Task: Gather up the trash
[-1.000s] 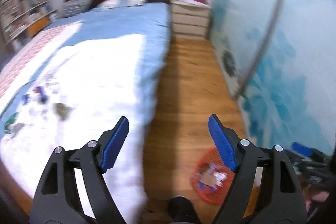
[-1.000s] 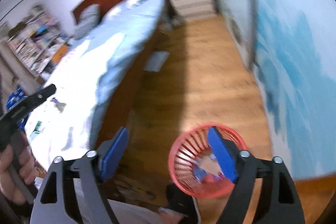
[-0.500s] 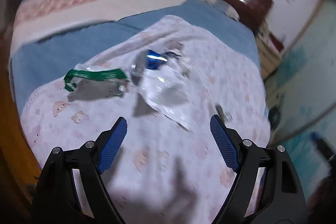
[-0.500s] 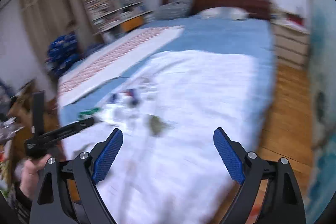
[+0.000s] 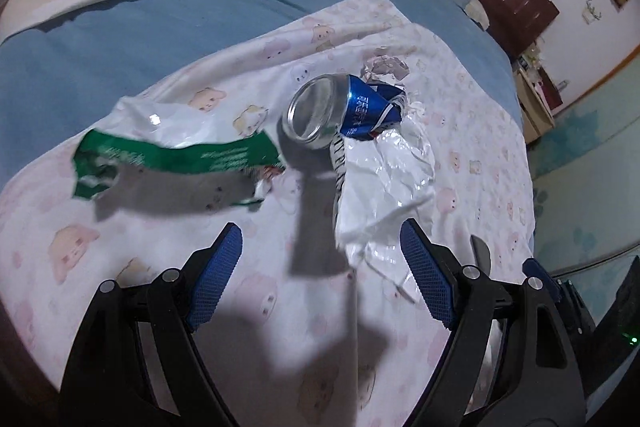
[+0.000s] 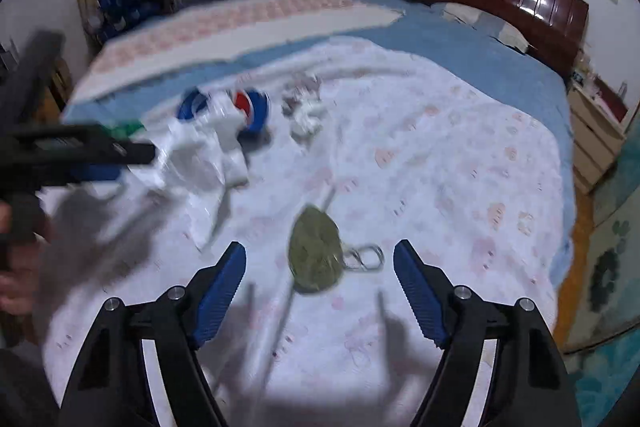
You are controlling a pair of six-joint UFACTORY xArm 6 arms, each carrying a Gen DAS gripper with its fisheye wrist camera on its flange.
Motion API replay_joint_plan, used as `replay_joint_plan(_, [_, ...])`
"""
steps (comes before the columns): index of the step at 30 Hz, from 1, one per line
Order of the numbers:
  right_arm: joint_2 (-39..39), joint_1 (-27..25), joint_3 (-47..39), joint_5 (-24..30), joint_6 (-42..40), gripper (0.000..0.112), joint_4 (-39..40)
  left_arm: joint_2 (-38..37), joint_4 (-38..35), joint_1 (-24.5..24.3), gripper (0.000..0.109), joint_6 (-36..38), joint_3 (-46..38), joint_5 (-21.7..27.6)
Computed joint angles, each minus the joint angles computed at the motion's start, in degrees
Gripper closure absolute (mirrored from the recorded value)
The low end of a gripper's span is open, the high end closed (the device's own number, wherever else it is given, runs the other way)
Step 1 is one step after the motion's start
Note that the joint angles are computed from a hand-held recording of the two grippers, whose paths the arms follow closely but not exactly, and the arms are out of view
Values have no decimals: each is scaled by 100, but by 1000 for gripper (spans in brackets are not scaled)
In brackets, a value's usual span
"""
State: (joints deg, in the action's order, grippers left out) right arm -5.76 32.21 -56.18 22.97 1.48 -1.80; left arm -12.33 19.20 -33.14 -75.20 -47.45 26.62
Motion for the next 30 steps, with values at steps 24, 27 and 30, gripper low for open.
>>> replay_joint_plan(24, [757,-116,-766,960,-1163,85,1741,-554,-1,79,106,-343,393,-972])
replay_joint_plan(27, [745,-210,-795,1050,-1339,95,2419,-674,92,115,106,-421,479,-908])
replay_joint_plan(30, [659,-265,-721,974,-1476,97,2791,-798,98,164,106,-450,598,-900])
